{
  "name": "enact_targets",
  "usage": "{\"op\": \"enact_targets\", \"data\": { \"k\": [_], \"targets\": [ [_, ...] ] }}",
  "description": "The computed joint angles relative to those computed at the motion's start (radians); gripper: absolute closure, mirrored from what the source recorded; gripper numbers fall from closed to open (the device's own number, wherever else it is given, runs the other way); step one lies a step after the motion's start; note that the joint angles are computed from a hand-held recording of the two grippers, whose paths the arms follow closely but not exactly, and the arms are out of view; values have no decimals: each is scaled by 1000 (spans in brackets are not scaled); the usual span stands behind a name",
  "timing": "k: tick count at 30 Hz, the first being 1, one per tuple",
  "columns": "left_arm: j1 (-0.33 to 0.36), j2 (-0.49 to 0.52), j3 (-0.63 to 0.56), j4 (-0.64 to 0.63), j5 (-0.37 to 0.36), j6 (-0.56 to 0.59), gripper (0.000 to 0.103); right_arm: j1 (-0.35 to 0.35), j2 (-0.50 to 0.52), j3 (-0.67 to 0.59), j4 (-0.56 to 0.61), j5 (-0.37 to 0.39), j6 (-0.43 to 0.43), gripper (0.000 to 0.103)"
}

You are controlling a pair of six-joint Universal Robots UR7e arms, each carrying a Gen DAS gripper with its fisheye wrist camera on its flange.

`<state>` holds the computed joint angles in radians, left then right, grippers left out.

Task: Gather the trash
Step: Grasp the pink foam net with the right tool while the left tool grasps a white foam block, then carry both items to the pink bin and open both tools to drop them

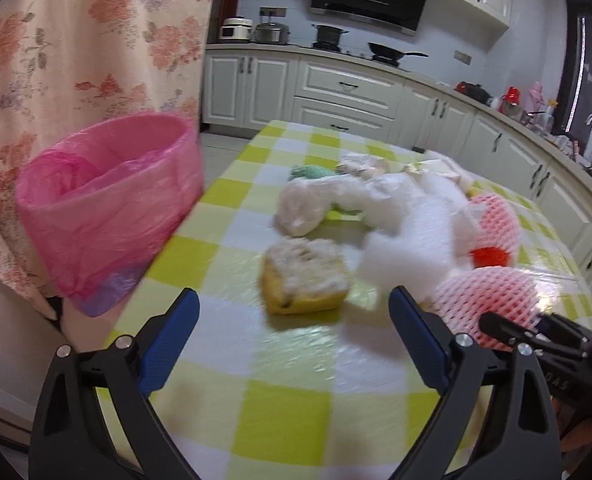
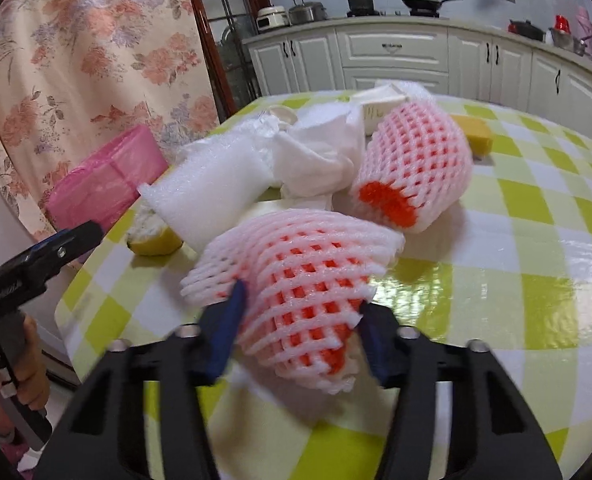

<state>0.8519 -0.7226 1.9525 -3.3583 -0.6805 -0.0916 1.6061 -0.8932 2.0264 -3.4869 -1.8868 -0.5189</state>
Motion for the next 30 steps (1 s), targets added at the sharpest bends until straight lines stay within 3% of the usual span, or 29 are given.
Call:
{"op": "enact_targets", "data": {
  "k": [2, 7, 14, 19, 20, 21, 30],
  "targets": [
    [-6, 19, -24, 1, -20, 14, 13, -6, -14, 25, -51, 7, -22, 68],
    [-18, 96, -114, 16, -51, 50, 17, -37, -62, 78, -111, 26, -8, 70],
    [-27, 196, -246, 106, -21, 105, 40, -70, -105, 118, -141, 60, 17, 70],
    [-37, 198, -210, 54, -32, 160, 52, -79, -106, 121, -150, 82, 23, 70],
    [-39, 194, -198, 37, -34, 169, 58, -80, -105, 122, -151, 85, 22, 70],
    [-43, 189, -182, 19, -32, 174, 71, -79, -104, 123, -153, 88, 23, 70],
    [-81, 110, -27, -117, -32, 169, 71, -45, -88, 125, -190, 105, -11, 70]
  ]
}}
